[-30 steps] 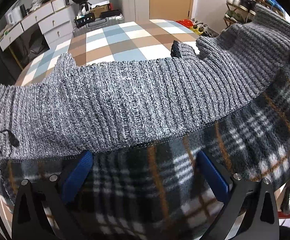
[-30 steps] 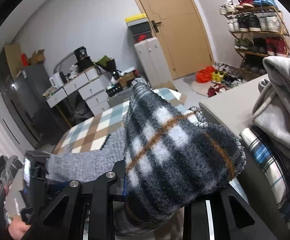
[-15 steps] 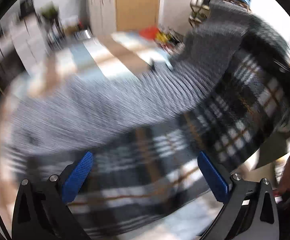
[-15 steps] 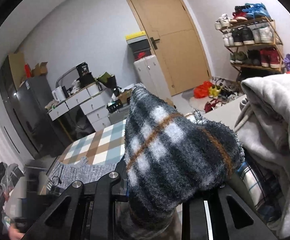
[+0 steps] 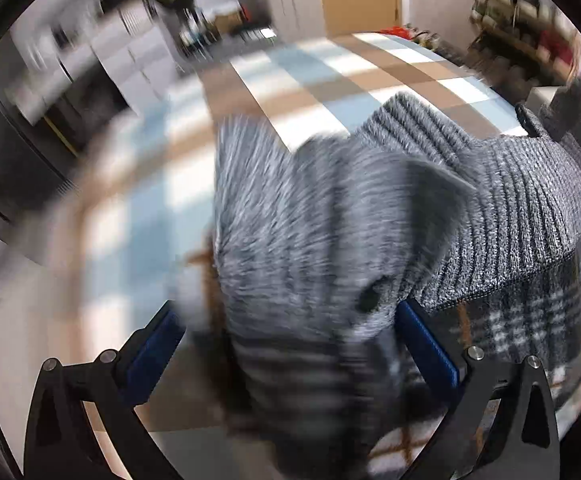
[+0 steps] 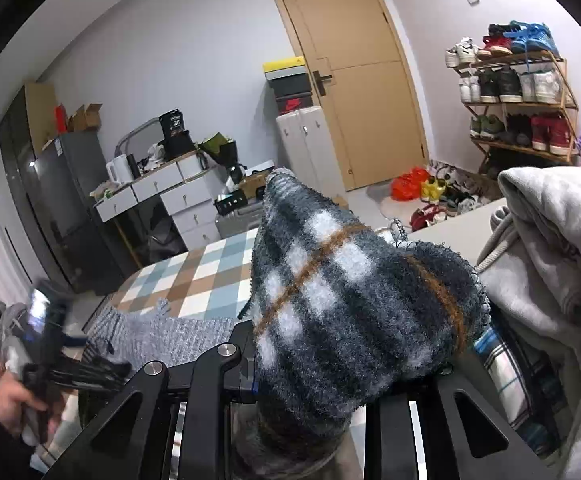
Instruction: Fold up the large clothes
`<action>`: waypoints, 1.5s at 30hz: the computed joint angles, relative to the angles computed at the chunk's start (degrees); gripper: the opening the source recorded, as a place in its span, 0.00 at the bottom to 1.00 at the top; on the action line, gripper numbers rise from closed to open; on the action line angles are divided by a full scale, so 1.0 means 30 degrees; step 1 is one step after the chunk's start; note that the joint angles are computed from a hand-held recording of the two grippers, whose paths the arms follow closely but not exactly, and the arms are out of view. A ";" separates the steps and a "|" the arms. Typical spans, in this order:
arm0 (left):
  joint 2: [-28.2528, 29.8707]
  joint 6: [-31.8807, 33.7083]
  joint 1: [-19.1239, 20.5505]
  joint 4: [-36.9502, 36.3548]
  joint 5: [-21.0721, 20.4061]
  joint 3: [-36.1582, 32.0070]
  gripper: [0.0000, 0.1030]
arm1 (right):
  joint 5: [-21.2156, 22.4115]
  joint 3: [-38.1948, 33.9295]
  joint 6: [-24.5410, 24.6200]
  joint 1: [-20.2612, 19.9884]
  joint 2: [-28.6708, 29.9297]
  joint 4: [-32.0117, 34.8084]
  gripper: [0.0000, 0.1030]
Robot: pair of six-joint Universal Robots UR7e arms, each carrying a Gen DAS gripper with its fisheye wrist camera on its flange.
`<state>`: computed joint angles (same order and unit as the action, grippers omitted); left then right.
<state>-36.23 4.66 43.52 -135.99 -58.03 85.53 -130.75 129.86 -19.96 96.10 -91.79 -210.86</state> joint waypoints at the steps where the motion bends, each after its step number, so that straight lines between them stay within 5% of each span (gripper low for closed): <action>1: -0.0317 -0.1141 0.0318 0.0865 -0.1149 -0.0072 0.99 | -0.0002 -0.0004 -0.0033 -0.0007 -0.0039 0.0038 0.23; 5: -0.0336 -0.3989 0.1453 0.3405 -0.4472 -0.1476 0.99 | -0.0229 -0.0174 -0.0634 0.0287 0.0299 -0.0249 0.23; 11: -0.0660 -0.3056 0.1034 0.4262 -0.5092 -0.0861 0.99 | -0.0575 -0.0802 -0.1587 0.1236 0.1396 -0.1340 0.23; 17: -0.1614 -0.2797 0.1205 0.4215 -0.6068 -0.0364 0.99 | -0.2100 -0.2345 -0.5559 0.3203 0.4513 -0.3983 0.23; 20: -0.1865 -0.2926 0.1668 0.5105 -0.7513 -0.0755 0.99 | -0.2701 -0.3516 -0.6599 0.3950 0.5961 -0.4457 0.23; 24: -0.2976 -0.2649 0.2195 0.4166 -0.7737 -0.0156 0.99 | -0.3596 -0.5276 -0.7199 0.4714 0.7625 -0.4028 0.23; 30: -0.3214 -0.1998 0.2878 0.4070 -0.7813 0.0038 0.99 | -0.5276 -0.8665 -1.3845 0.5640 1.2373 -0.7309 0.23; 36: -0.3177 -0.2873 0.3638 0.5116 -0.7870 -0.0554 0.99 | -0.4840 -0.9668 -1.7489 0.5447 1.5619 -0.7630 0.21; 40: -0.4360 -0.2960 0.3645 0.3093 -0.8209 0.0615 0.99 | -0.4667 -0.8679 -1.7208 0.4920 1.6303 -0.4951 0.21; 45: -0.4607 -0.3054 0.3618 0.1198 -0.8940 0.0995 0.99 | -0.4249 -0.6653 -1.4944 0.4324 1.5549 -0.1706 0.22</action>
